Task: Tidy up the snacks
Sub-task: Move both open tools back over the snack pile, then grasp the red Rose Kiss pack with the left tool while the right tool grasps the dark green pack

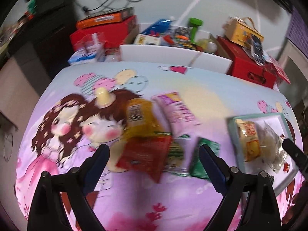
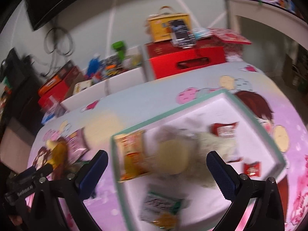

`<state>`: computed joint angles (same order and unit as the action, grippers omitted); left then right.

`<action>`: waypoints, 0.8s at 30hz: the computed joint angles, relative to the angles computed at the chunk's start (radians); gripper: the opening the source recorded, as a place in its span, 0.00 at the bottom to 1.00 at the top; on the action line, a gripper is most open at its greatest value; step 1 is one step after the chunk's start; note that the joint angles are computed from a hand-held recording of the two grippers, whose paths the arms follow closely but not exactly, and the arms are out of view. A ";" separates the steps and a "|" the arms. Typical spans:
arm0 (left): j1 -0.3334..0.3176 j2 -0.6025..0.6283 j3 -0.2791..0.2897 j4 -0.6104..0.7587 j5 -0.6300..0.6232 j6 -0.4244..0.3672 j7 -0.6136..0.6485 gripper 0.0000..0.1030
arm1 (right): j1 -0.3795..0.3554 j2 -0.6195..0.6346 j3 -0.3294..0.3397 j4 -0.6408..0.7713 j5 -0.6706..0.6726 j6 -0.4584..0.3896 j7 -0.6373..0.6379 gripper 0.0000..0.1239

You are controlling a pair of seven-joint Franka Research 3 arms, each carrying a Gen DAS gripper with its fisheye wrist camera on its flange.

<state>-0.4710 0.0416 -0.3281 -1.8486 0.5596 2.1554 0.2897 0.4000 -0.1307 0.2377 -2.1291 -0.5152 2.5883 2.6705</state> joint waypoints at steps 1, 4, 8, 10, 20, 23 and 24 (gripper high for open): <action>0.004 -0.018 0.004 -0.023 -0.009 0.003 -0.011 0.91 | 0.007 0.014 0.005 0.012 0.003 0.004 -0.011 0.83; 0.024 -0.078 0.010 -0.097 -0.036 0.013 -0.045 0.91 | 0.037 0.060 0.014 0.058 0.003 -0.004 -0.040 0.83; 0.051 -0.137 0.010 -0.169 -0.066 0.032 -0.082 0.91 | 0.089 0.114 0.006 0.110 0.010 -0.001 -0.074 0.83; 0.063 -0.161 0.009 -0.199 -0.078 0.050 -0.089 0.91 | 0.115 0.136 -0.001 0.133 0.008 -0.005 -0.087 0.83; 0.090 -0.149 0.010 -0.232 -0.137 0.138 -0.050 0.91 | 0.210 0.234 -0.044 0.217 0.031 -0.040 -0.156 0.83; 0.091 -0.126 0.014 -0.229 -0.155 0.186 -0.021 0.91 | 0.224 0.258 -0.056 0.233 0.052 -0.042 -0.186 0.83; 0.091 -0.114 0.015 -0.223 -0.162 0.198 -0.009 0.91 | 0.228 0.264 -0.060 0.236 0.058 -0.043 -0.197 0.83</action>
<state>-0.3797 -0.0721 -0.3126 -2.0712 0.3973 2.3534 0.2808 0.6277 0.1335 0.1777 -1.8926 -0.4574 2.5452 2.4735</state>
